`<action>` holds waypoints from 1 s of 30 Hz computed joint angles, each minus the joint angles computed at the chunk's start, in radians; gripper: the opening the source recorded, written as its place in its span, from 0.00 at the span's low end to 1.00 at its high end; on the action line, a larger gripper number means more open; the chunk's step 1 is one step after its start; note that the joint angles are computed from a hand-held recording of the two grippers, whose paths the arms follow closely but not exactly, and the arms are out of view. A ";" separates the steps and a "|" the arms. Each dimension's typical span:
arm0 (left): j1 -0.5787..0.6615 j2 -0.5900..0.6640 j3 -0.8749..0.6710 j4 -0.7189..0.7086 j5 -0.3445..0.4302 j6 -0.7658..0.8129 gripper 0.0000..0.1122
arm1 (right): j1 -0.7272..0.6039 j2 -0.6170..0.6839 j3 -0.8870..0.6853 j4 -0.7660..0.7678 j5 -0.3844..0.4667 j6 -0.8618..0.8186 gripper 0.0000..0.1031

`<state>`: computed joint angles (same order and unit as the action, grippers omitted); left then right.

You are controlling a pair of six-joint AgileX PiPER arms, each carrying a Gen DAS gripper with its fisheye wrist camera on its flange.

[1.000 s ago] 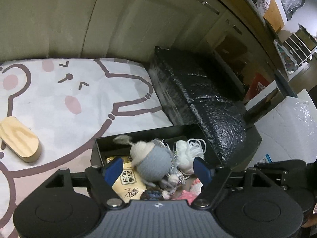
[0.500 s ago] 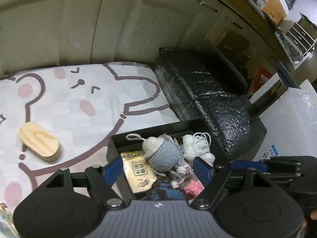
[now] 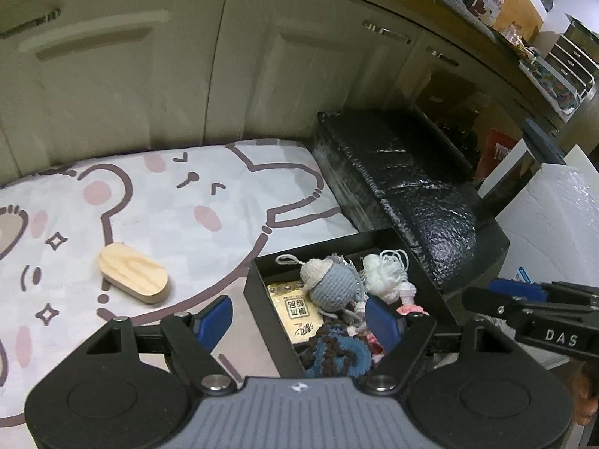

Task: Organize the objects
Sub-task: 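Open both grippers and withdraw them from the box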

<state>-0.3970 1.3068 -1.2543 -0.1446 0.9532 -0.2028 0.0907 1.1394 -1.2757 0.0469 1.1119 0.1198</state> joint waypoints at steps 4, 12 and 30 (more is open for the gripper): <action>-0.024 -0.037 -0.001 0.050 0.023 -0.024 0.79 | 0.028 -0.043 0.016 -0.051 0.006 0.073 0.59; -0.063 -0.108 0.026 0.140 0.051 -0.076 0.91 | 0.087 -0.118 0.054 -0.144 0.029 0.168 0.72; -0.167 -0.214 0.092 0.307 0.111 -0.244 0.92 | 0.283 -0.211 0.097 -0.313 0.086 0.380 1.00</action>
